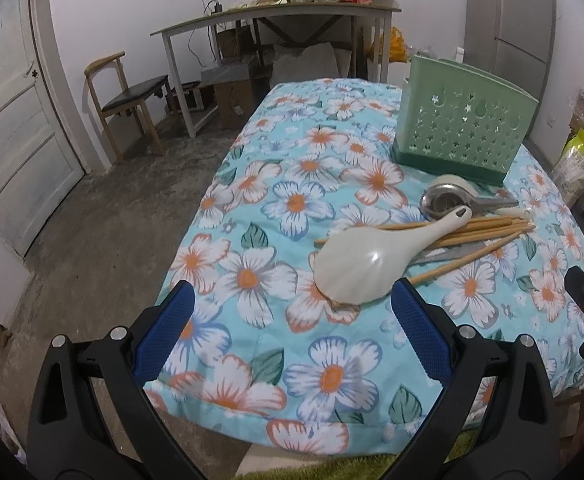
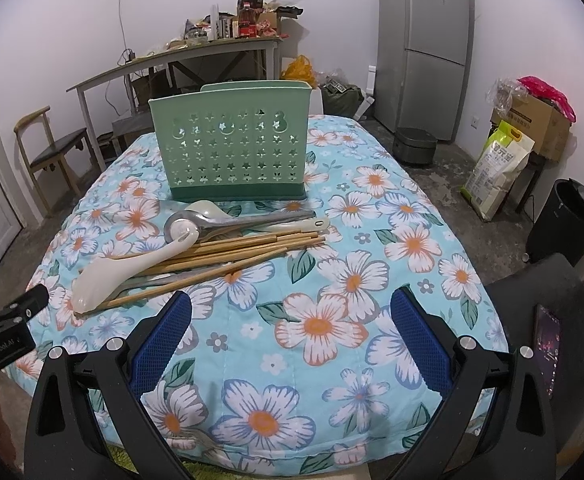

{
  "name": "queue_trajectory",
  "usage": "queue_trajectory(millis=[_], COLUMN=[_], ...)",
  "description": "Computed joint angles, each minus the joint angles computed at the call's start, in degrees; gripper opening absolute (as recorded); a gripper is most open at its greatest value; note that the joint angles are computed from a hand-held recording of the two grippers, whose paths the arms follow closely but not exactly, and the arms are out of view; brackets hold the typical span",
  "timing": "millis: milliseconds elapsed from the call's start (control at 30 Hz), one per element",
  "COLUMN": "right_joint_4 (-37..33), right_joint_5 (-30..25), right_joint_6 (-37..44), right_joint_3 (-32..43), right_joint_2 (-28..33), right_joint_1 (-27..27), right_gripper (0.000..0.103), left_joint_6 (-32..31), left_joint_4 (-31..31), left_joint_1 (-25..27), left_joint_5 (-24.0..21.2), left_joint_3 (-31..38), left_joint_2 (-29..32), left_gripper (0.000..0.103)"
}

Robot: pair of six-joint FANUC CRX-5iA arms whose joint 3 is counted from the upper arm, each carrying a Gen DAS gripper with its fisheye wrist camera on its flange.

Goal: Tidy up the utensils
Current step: 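Move the left tool to the white rice paddle and close on it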

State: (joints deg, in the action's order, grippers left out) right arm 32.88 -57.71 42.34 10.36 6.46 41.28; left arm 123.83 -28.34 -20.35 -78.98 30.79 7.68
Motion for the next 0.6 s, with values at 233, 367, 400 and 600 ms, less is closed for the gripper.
queue_trajectory(millis=[233,367,400,600], right_joint_4=[-2.8,-4.9,-5.3,-9.2], right_joint_5=[-0.3,-0.3,-0.2,-0.1], right_joint_6=[3.4,6.2,6.8,11.1], right_joint_3=[1.5,2.7,2.9,4.6], right_joint_2=[1.8,3.2,3.5,5.6], right_joint_1=[-0.4,-0.7,-0.9,-2.0], right_gripper=[0.097,0.097,0.097,0.097], left_joint_6=[0.2,-4.3,-6.8,-17.2], left_joint_4=[3.2,12.3,17.3,35.6], left_joint_1=[3.2,7.5,9.7,15.1], left_joint_5=[4.6,12.5,16.4,31.0], left_joint_3=[-3.5,-9.4,-12.3,-23.4], left_joint_2=[-0.9,-3.0,-4.1,-6.7], left_gripper=[0.095,0.095,0.095,0.095])
